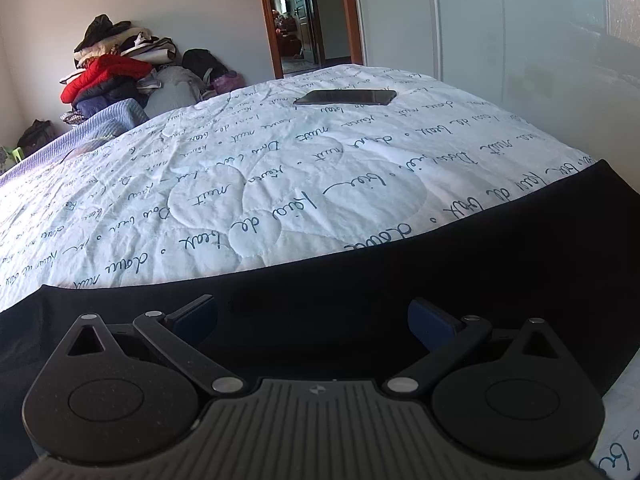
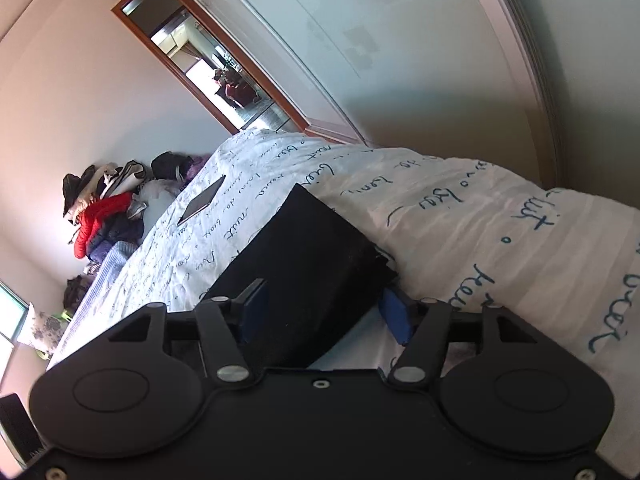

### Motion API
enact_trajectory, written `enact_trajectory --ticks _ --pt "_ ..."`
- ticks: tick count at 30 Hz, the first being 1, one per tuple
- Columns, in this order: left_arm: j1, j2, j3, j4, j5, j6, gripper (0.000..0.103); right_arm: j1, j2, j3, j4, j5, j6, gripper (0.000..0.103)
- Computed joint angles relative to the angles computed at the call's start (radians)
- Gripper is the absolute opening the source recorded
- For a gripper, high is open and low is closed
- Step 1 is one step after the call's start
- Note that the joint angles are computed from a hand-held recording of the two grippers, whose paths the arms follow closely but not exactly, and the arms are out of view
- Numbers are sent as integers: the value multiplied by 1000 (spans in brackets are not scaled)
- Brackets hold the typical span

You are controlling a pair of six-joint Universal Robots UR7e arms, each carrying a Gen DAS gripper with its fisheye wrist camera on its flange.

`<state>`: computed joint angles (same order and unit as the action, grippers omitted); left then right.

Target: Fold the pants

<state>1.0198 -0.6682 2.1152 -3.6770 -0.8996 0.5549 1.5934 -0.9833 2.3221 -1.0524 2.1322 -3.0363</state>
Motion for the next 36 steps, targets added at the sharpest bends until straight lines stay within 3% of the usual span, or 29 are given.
enact_trajectory --ticks 3,5,8,21,29,33,36 --pt "1 0 -4 10 0 -11 102 14 7 -13 8 52 -38 43" --pt "2 -1 -5 14 -1 -15 102 -4 -9 1 12 32 -28 33" --pt "4 -1 -6 20 -3 -22 102 -25 -23 21 7 -1 -10 26" --pt "2 3 -8 20 5 -30 102 -28 -25 24 13 -9 -12 25" --pt "-23 35 -7 -47 49 33 102 -68 -25 18 17 -95 -2 25" --pt "-15 -14 1 44 20 -29 102 -55 -17 3 26 -72 -47 15" --pt "-3 -70 -9 189 -32 -102 102 -42 -14 2 15 -54 -68 11"
